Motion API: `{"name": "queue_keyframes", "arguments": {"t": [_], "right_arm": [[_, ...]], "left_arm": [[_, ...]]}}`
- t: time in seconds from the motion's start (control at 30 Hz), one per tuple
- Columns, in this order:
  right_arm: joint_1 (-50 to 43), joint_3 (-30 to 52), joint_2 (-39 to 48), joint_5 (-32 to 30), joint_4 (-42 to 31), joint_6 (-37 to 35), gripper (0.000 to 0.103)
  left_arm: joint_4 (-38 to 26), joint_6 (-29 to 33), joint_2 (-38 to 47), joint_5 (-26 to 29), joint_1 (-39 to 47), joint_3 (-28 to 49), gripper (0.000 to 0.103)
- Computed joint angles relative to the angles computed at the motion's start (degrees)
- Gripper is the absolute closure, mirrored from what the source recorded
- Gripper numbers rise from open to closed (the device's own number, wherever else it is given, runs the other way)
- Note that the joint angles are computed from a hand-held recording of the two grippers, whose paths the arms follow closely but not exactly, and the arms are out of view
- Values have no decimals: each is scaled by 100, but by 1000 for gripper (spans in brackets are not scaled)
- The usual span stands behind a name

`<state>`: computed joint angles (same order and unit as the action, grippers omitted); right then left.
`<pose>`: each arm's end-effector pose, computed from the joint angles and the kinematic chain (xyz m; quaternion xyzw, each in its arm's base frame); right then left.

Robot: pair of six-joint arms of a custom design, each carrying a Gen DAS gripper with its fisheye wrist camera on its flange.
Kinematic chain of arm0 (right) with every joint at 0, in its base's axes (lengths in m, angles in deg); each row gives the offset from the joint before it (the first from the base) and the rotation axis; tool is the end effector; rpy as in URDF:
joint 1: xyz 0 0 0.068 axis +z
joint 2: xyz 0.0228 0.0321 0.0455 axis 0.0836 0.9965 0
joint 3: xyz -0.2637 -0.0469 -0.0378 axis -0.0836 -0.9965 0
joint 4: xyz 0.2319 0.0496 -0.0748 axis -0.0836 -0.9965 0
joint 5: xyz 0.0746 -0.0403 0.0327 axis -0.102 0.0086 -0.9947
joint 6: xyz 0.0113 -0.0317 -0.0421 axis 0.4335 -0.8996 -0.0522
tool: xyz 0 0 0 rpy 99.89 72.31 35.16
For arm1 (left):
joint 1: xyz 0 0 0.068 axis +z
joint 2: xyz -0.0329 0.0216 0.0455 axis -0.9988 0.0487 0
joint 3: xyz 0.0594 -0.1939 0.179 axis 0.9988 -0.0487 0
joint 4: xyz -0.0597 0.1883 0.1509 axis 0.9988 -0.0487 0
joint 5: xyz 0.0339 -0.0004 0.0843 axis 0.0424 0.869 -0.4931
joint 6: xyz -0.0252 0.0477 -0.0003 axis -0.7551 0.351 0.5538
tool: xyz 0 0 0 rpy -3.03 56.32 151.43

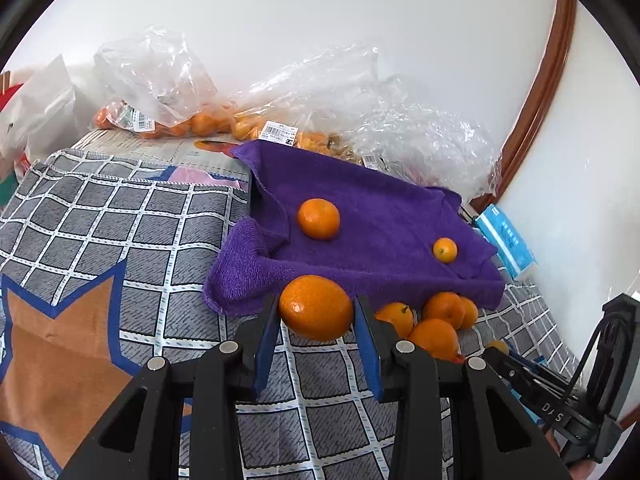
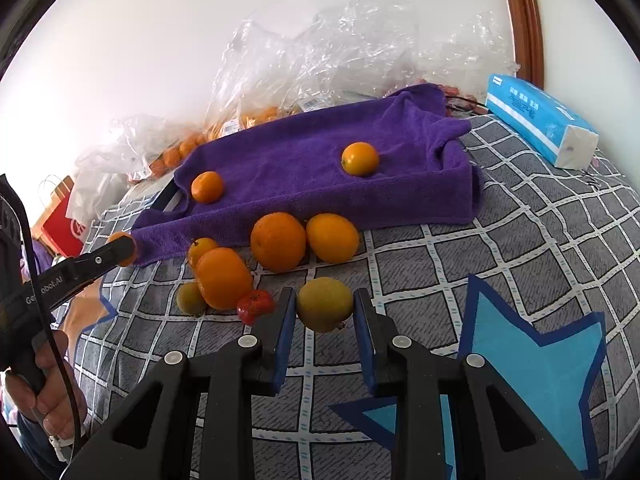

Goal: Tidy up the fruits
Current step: 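Carry the lemon and the orange toward the purple towel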

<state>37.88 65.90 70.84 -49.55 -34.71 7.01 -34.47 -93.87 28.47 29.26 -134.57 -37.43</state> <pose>0.1671 0.1016 0.1738 0.0035 0.9228 0.1284 0.3632 0.1674 -0.1627 0.1856 -0.0377 0.8931 -0.1747 0.4128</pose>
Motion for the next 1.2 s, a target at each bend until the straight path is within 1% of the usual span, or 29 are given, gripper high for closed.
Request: {"name": "queue_keyframes", "arguments": {"t": [0.47, 0.8, 1.0, 1.07, 1.13, 1.2], "right_arm": [[116, -7, -37, 223, -39, 94, 74], [110, 4, -170, 327, -78, 172, 74], [167, 281, -270, 465, -318, 75, 74], [183, 422, -238, 533, -391, 16, 74], [170, 501, -213, 506, -409, -13, 74], [144, 639, -147, 441, -447, -57, 74]], "left_arm": [[44, 7, -200, -59, -40, -89, 68], [42, -42, -183, 25, 38, -92, 68], [-2, -46, -137, -58, 11, -54, 68], [-52, -70, -108, -161, -8, -32, 68], [-127, -80, -51, -306, -46, 8, 68], [-173, -76, 5, -316, -36, 51, 68]]}}
